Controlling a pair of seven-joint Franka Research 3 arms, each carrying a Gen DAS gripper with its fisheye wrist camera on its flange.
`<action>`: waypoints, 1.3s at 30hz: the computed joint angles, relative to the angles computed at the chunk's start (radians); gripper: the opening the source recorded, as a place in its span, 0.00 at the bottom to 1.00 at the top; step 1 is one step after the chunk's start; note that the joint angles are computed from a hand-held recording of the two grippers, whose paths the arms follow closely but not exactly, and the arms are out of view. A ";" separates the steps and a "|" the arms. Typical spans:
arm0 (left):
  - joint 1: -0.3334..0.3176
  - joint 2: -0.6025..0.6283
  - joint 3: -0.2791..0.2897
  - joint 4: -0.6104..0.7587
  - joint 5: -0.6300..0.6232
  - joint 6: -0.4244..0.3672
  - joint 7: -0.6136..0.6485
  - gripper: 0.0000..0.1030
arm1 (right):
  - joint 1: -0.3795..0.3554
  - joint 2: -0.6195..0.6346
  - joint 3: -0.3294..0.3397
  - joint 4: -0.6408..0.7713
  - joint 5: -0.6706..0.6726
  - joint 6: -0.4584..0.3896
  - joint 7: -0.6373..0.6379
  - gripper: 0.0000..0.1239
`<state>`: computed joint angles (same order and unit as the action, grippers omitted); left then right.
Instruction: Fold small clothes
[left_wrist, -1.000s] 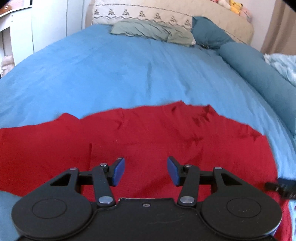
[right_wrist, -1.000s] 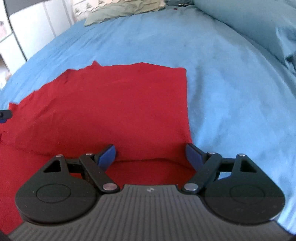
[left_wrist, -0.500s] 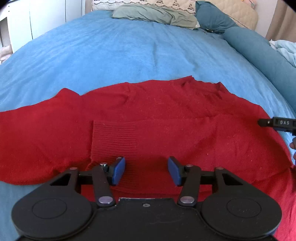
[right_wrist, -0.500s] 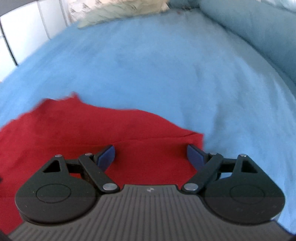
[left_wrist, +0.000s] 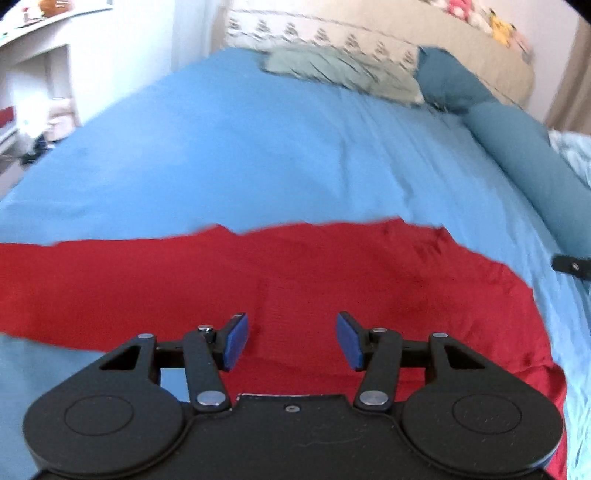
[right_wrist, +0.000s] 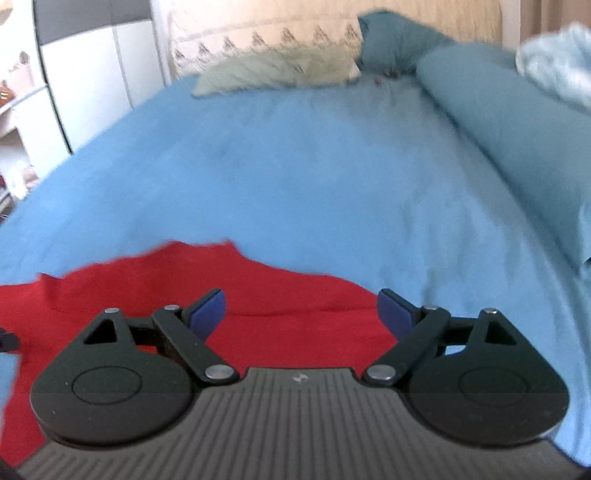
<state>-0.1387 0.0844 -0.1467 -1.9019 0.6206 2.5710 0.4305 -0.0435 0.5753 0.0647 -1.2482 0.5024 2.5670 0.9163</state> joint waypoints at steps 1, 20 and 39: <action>0.005 -0.043 0.005 -0.036 0.001 -0.007 -0.013 0.65 | 0.007 -0.048 0.001 -0.052 0.001 0.002 0.006 0.83; 0.367 -0.400 0.104 -0.545 -0.018 0.160 -0.154 0.84 | 0.319 -0.381 -0.013 -0.621 -0.207 0.214 0.399 0.83; 0.474 -0.279 0.083 -0.481 0.172 0.185 -0.291 0.06 | 0.350 -0.352 -0.011 -0.668 -0.324 0.276 0.573 0.83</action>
<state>0.3349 -0.1943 -0.0638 -2.3830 0.7926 2.7563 0.1394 0.3064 0.2228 0.0535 -1.9166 0.1783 2.8434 1.4894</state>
